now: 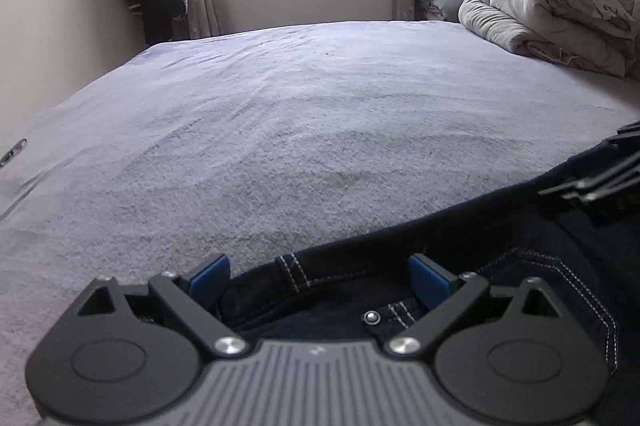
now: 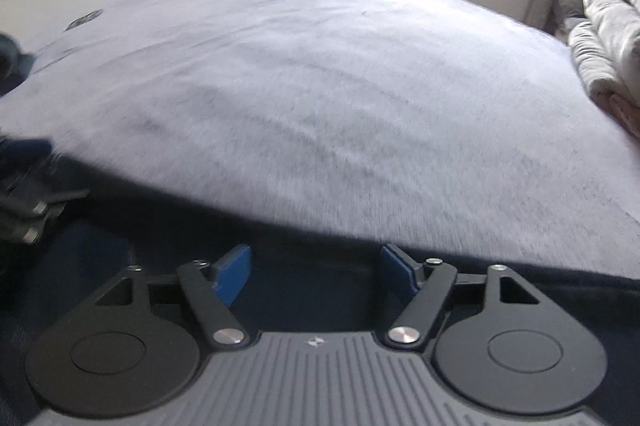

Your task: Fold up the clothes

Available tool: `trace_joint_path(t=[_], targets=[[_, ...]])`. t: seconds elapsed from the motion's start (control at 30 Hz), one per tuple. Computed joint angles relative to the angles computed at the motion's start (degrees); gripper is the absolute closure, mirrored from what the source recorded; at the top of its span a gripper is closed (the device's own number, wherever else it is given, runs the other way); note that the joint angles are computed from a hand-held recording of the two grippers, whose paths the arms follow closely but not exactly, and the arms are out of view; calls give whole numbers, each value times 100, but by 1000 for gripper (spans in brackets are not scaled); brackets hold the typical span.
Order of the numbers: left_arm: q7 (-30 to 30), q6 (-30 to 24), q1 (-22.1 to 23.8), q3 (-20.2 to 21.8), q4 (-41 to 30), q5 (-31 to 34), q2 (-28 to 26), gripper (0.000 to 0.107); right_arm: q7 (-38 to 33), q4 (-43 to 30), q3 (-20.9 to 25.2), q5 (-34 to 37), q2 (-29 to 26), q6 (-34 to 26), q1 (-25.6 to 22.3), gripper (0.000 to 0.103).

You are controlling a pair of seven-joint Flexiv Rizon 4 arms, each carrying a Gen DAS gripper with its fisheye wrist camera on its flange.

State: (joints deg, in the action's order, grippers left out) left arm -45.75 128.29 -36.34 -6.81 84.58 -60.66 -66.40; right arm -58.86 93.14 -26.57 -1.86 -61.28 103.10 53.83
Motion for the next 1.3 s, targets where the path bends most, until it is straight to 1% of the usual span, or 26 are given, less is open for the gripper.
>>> trace_joint_path(t=[0.03,0.1,0.17,0.23,0.27,0.3,0.33,0.4,0.47,0.5,0.53,0.57,0.6,0.67,0.73,0.83,0.87,0.97,1.0,1.03,1.13,1.2,1.23,1.27,1.3], targets=[[59,20,-49,26,-19,-89,14,12,97,-34,-129,122,-77,40,105,27],[133,89,-80,3,-33,-168,50,16,137,108,-255,247,-29,108,245,28],[-371,164,181,-208,207,490,159,16,60,393,-360,366,84,311,378,27],[-987,188,496,-394,475,1419,242,16,-164,751,-390,522,206,607,445,27],[-1086,133,521,-376,499,1609,239,16,-276,904,-360,601,270,662,429,27],[-1029,20,420,-246,457,1553,212,16,-379,1072,-315,685,344,704,400,27],[-1006,-72,340,-132,428,1531,186,16,-470,1219,-250,763,415,729,354,27],[-1157,-115,327,-17,460,1712,152,16,-603,1576,-106,948,576,784,262,27],[-1390,-134,396,-2,530,1931,165,16,-783,2008,171,1136,725,1216,62,27],[-1504,-145,404,21,557,1968,174,14,-893,2219,335,1207,805,1450,-64,26],[-1561,-198,348,94,560,1871,180,12,-987,2423,482,1277,889,1632,-176,26],[-1649,-253,346,112,583,1847,195,11,-1072,2645,638,1341,987,1799,-298,26],[-1809,-247,434,58,632,1996,209,11,-1158,2853,803,1387,1074,1978,-436,26],[-2059,-253,507,51,692,2173,230,11,-1329,3187,1074,1476,1188,2277,-664,26],[-2135,-315,429,180,674,2174,231,11,-1513,3431,1216,1618,1281,2445,-775,26],[-2039,-402,136,478,602,1893,254,15,-1512,3438,1441,1920,1441,2431,-992,26],[-2063,-401,135,461,605,1912,290,15,-1492,3348,1498,2055,1433,2467,-1044,26],[-2497,-305,488,42,712,2567,446,15,-1639,2904,1462,2317,1322,2451,-1040,26],[-2630,-308,595,-84,735,2840,475,15,-1706,2708,1368,2415,1244,2343,-960,26],[-2689,-352,614,-123,715,3031,485,15,-1762,2486,1229,2533,1139,2190,-839,26],[-2564,-594,438,5,533,3387,423,15,-1712,1959,975,2676,861,1717,-665,26],[-2444,-776,355,74,416,3613,349,15,-1595,1800,895,2664,687,1586,-624,26],[-2333,-875,192,272,358,3523,296,15,-1534,1738,850,2653,596,1540,-597,25],[-2210,-973,28,466,297,3420,236,15,-1522,1749,859,2605,512,1670,-607,25],[-2095,-1067,-127,655,246,3291,175,13,-1574,1814,917,2542,434,1949,-653,24]])
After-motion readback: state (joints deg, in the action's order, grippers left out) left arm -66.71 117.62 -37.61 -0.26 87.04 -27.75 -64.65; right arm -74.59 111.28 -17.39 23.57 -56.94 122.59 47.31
